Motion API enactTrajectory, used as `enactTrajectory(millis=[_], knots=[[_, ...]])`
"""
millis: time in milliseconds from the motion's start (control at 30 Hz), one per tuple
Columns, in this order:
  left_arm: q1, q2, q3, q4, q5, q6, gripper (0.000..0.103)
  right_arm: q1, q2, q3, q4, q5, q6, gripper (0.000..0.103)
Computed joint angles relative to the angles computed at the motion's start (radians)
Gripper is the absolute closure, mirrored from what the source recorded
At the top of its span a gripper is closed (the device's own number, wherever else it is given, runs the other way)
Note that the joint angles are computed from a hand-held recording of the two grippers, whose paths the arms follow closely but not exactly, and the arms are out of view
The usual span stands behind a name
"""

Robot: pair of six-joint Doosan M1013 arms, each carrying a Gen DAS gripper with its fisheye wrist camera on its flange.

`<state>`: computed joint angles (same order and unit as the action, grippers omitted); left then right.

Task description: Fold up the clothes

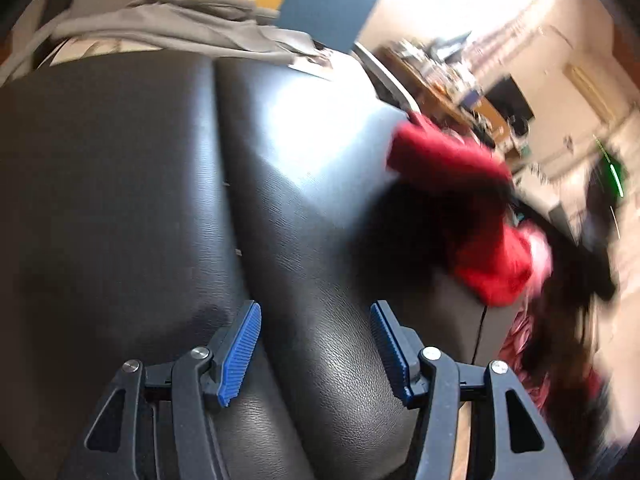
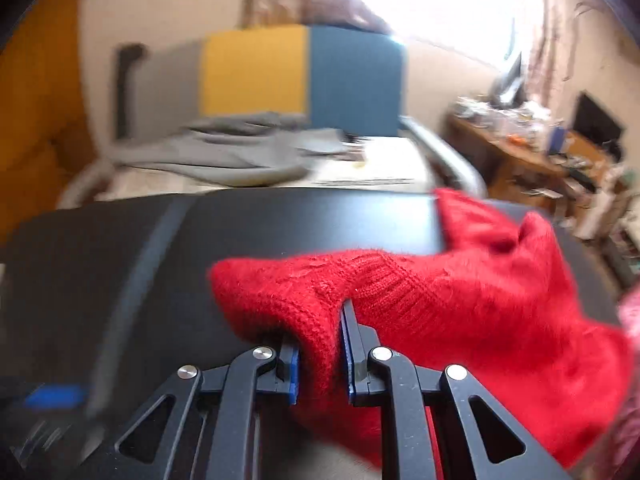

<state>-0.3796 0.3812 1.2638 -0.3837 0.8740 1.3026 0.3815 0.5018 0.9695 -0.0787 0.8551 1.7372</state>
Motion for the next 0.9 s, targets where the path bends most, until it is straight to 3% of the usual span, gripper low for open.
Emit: enactTrajectory(millis=[100,267,333,400,500,633,700,900], knots=[[0.012,-0.015,0.021,-0.025,-0.024,0.017,0.045,0.013,-0.070,0.129,0.120,-0.055,-0.043,0.081],[0.014,-0.011,0.015,-0.037,-0.039,0.030,0.045,0.017,-0.131,0.244,0.186,-0.044,0.007,0.069],[0.013,-0.004,0.002,-0.040,-0.033,0.035,0.045,0.009,-0.156,0.284,0.236,-0.048,0.049,0.054],[0.004,0.017,-0.036,-0.028,-0.007,0.037,0.045,0.000,-0.178,0.314,0.271,-0.057,0.086,0.045],[-0.012,0.046,-0.079,-0.006,0.032,0.052,0.045,0.004,-0.201,0.330,0.255,-0.024,0.121,0.038],[-0.032,0.084,-0.126,0.050,0.057,0.093,0.045,0.013,-0.227,0.351,0.139,-0.004,0.184,0.034],[-0.029,0.100,-0.138,0.026,0.075,0.120,0.045,0.008,-0.240,0.368,0.115,-0.004,0.215,0.028],[-0.020,0.137,-0.154,-0.092,0.113,0.195,0.045,-0.018,-0.245,0.396,0.144,-0.011,0.255,0.027]])
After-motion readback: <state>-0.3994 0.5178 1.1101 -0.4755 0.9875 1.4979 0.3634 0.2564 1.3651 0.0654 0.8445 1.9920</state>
